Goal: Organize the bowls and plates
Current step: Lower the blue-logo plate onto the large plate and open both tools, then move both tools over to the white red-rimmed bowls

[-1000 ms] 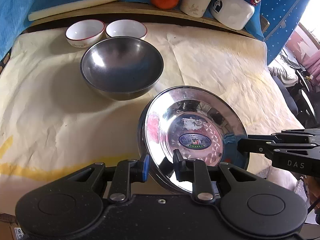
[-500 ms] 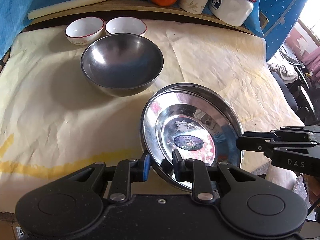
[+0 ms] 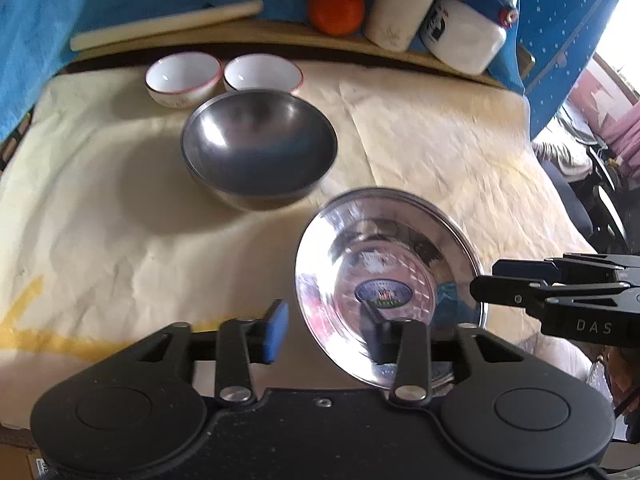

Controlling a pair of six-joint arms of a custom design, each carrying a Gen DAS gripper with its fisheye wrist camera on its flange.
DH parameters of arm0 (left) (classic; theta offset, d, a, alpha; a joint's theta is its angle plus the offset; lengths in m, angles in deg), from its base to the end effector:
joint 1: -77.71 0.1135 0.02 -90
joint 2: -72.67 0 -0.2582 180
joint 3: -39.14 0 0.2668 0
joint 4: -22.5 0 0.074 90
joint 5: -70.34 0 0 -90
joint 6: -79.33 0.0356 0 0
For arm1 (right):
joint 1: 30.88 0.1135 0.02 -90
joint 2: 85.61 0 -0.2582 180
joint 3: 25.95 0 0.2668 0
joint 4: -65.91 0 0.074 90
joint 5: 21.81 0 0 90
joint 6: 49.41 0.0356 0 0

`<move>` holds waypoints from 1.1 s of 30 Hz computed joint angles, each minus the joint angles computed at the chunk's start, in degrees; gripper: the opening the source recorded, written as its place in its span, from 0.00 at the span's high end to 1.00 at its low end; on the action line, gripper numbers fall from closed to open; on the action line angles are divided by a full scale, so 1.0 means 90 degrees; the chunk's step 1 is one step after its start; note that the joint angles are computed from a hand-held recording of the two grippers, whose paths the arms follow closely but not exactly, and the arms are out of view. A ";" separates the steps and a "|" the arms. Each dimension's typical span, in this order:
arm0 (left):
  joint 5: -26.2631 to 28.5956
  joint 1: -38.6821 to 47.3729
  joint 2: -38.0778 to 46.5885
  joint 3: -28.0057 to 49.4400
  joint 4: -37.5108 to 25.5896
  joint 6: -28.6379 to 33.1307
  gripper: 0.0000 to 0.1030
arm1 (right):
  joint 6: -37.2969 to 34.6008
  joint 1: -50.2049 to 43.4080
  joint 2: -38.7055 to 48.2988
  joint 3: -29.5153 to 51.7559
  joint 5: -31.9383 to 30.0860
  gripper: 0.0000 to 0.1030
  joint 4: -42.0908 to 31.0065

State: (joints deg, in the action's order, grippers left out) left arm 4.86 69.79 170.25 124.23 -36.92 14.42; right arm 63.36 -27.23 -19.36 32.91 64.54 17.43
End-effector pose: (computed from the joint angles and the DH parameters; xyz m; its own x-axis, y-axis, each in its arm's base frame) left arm 0.3422 -0.0625 0.2106 -0.7454 0.4932 -0.4485 0.6284 0.7445 -0.2256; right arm 0.2414 0.0177 0.2249 -0.8001 0.3360 -0.4970 0.2283 0.9366 0.2657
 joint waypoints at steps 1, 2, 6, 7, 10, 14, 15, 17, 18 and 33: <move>0.0021 0.0038 -0.0014 0.0013 0.0010 0.0001 0.51 | -0.0011 0.0016 0.0023 0.0031 0.0012 0.53 0.0028; 0.0042 0.0074 -0.0010 0.0039 0.0003 -0.0005 0.51 | -0.0023 0.0025 0.0047 0.0056 0.0015 0.52 0.0054; 0.0093 0.0197 0.0020 0.0121 0.0000 -0.0024 0.43 | -0.0042 0.0051 0.0161 0.0131 0.0023 0.43 0.0180; 0.0100 0.0224 0.0012 0.0123 0.0027 -0.0037 0.39 | -0.0031 0.0072 0.0176 0.0137 0.0034 0.39 0.0214; 0.0147 0.0335 0.0009 0.0156 0.0088 -0.0058 0.32 | -0.0015 0.0111 0.0249 0.0165 0.0060 0.31 0.0339; 0.0180 0.0480 0.0048 0.0248 0.0171 -0.0152 0.20 | 0.0012 0.0172 0.0368 0.0222 0.0110 0.20 0.0478; 0.0158 0.0505 0.0065 0.0274 0.0203 -0.0186 0.17 | 0.0029 0.0199 0.0387 0.0233 0.0143 0.17 0.0519; 0.0165 0.0574 0.0098 0.0313 0.0272 -0.0274 0.07 | 0.0037 0.0228 0.0458 0.0284 0.0179 0.14 0.0592; 0.0177 0.0616 0.0120 0.0341 0.0298 -0.0318 0.06 | 0.0049 0.0252 0.0498 0.0314 0.0210 0.12 0.0623; 0.0159 0.1098 0.0781 0.1159 0.0380 -0.0951 0.01 | -0.0093 0.0441 0.1043 0.0682 0.0550 0.00 0.1251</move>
